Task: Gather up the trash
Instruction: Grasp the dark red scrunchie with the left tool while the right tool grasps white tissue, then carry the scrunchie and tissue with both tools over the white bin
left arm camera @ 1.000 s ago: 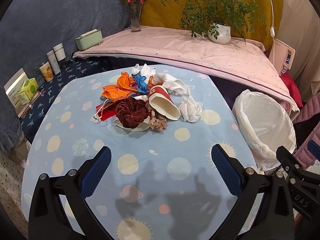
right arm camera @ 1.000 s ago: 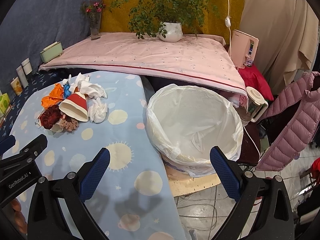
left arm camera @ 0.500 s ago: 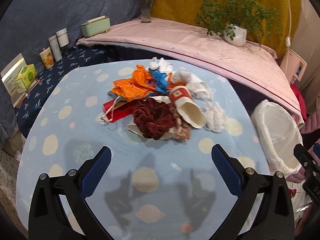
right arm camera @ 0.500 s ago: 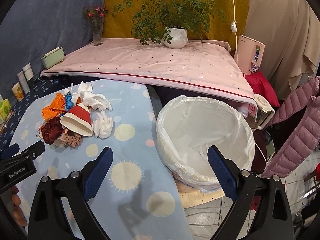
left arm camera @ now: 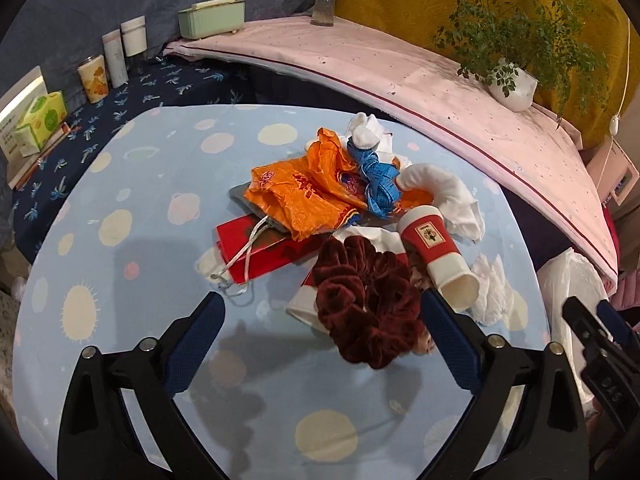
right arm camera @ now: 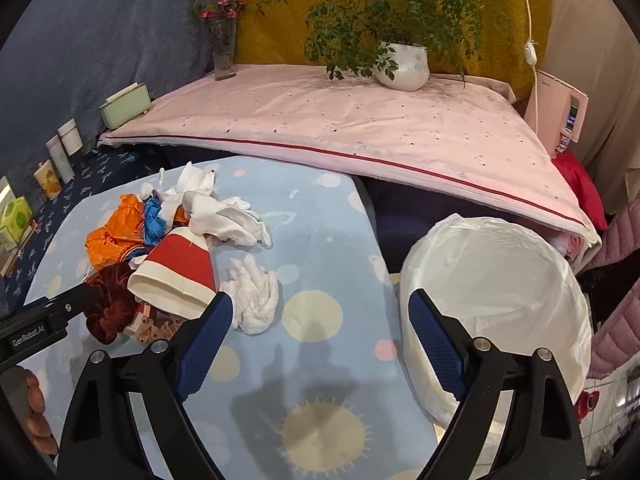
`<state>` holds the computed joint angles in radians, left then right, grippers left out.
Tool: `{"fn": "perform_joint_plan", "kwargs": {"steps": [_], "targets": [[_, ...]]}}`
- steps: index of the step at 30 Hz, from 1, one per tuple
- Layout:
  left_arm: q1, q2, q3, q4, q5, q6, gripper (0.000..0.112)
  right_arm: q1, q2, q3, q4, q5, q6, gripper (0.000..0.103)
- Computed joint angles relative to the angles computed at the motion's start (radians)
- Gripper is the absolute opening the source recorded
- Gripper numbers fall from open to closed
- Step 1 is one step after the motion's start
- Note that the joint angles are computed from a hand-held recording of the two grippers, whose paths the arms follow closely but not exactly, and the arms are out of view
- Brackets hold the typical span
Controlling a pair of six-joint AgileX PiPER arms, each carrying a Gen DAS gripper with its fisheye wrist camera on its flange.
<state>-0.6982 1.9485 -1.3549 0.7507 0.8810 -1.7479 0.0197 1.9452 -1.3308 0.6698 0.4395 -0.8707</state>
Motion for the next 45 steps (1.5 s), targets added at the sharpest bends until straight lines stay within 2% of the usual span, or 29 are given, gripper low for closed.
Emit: {"fn": "perform_joint_plan", "kwargs": {"steps": [2, 6, 9, 12, 14, 18, 21, 24, 31, 39, 45], "targets": [[0.023, 0.005, 0.006, -0.018, -0.040, 0.024, 0.083, 0.023, 0.056, -0.060, -0.050, 0.027, 0.066, 0.074], [0.063, 0.007, 0.034, -0.055, -0.134, 0.054, 0.064, 0.045, 0.147, -0.157, -0.073, 0.118, 0.124, 0.064], [0.075, 0.010, 0.047, -0.066, -0.177, 0.064, 0.055, 0.067, 0.180, -0.184, -0.085, 0.141, 0.125, 0.056], [0.084, 0.005, 0.062, -0.077, -0.213, 0.080, 0.033, 0.091, 0.210, -0.203, -0.120, 0.152, 0.141, 0.045], [0.090, 0.002, 0.069, -0.087, -0.234, 0.090, 0.023, 0.097, 0.227, -0.215, -0.129, 0.179, 0.145, 0.035], [0.082, -0.009, 0.082, -0.066, -0.235, 0.064, 0.019, 0.100, 0.204, -0.176, -0.116, 0.151, 0.114, 0.024], [0.066, -0.023, 0.086, -0.049, -0.220, 0.043, 0.018, 0.091, 0.188, -0.165, -0.109, 0.159, 0.104, 0.020], [0.047, -0.043, 0.080, -0.034, -0.191, 0.033, 0.017, 0.073, 0.155, -0.141, -0.079, 0.156, 0.077, 0.018], [-0.017, -0.089, 0.015, 0.023, -0.073, 0.018, 0.017, 0.015, 0.055, -0.099, -0.020, 0.169, 0.009, 0.018], [-0.099, -0.046, -0.213, 0.060, 0.042, 0.118, 0.017, -0.082, -0.042, -0.080, 0.019, 0.186, -0.040, 0.018], [-0.136, 0.091, -0.481, 0.004, 0.086, 0.275, 0.017, -0.173, -0.071, -0.081, 0.040, 0.191, -0.070, 0.018]]}}
